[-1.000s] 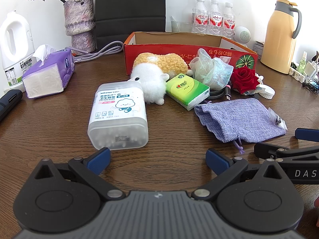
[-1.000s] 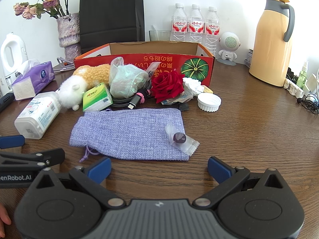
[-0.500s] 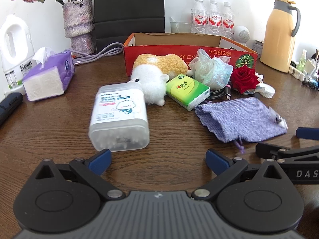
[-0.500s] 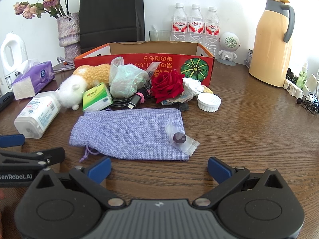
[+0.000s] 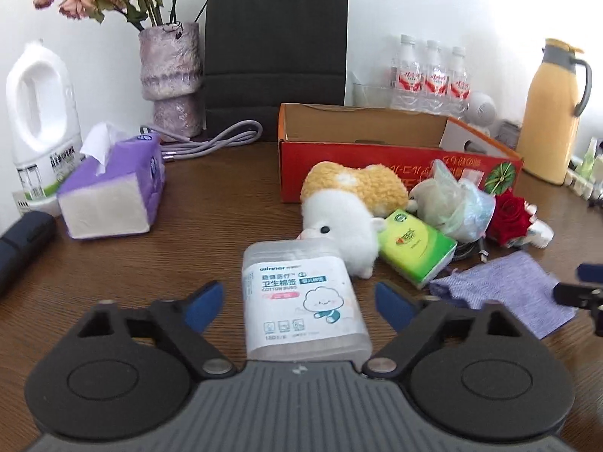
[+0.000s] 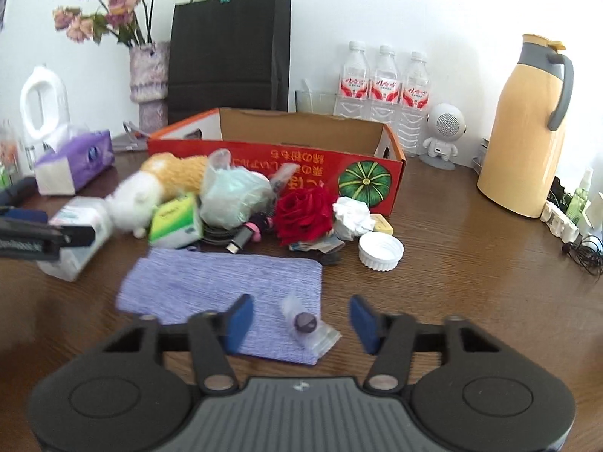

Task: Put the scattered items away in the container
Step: 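Grasp the white cotton-swab box with left tool while right tool grasps the candy packet, then carry both held items into the cardboard box and open both tools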

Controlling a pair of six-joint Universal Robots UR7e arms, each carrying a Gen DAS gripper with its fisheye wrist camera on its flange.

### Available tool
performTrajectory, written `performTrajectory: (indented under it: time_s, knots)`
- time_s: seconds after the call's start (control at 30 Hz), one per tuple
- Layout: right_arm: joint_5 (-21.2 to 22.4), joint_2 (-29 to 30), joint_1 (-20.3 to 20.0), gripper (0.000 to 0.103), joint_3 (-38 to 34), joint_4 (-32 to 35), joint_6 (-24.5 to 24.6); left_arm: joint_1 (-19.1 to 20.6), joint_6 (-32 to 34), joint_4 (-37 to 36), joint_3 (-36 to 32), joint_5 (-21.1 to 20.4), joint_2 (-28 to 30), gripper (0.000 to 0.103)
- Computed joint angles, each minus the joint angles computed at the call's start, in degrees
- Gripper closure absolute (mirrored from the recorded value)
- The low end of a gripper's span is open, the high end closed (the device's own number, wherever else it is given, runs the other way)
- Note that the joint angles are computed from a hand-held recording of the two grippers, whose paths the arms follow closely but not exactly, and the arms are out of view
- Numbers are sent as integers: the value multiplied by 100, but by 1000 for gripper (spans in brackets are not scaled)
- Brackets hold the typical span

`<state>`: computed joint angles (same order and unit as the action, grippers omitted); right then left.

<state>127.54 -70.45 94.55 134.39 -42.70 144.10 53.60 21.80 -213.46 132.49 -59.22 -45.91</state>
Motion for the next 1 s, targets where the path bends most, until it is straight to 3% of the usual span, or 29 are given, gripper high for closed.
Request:
performTrajectory:
  time_s: [0.07,0.17,0.2,0.23,0.27,0.5,0.67,0.8,1.0]
  knots:
    - [-241,-54,-170,60,-53,259,54,63,-55,127,-19,-63,-45,35]
    - [-246,23,-262,67,-125,406,20,86,-63,204,11,-106,-122,36]
    - [-294,12,-276,72,-107,422,38,65,-102,187,33,-55,-131,36]
    - [-355,-15,-287,84,-86,457,87,36,-135,140,68,16,-131,36]
    - [-375,-39,-279,86,-52,426,114,-6,-154,59,118,105,-128,36]
    - [-145,-344,147,87,419,-276,-4,-673,-390,-1012,871,679,-244,36]
    - [-67,-691,494,87,721,-546,146,-1198,-622,-1356,1195,516,-364,36]
    - [-127,-1097,664,87,528,-405,64,-1284,-351,-1511,663,307,-151,36]
    - [-769,-1285,517,87,-729,281,-315,-1070,460,-1202,-1310,18,512,36]
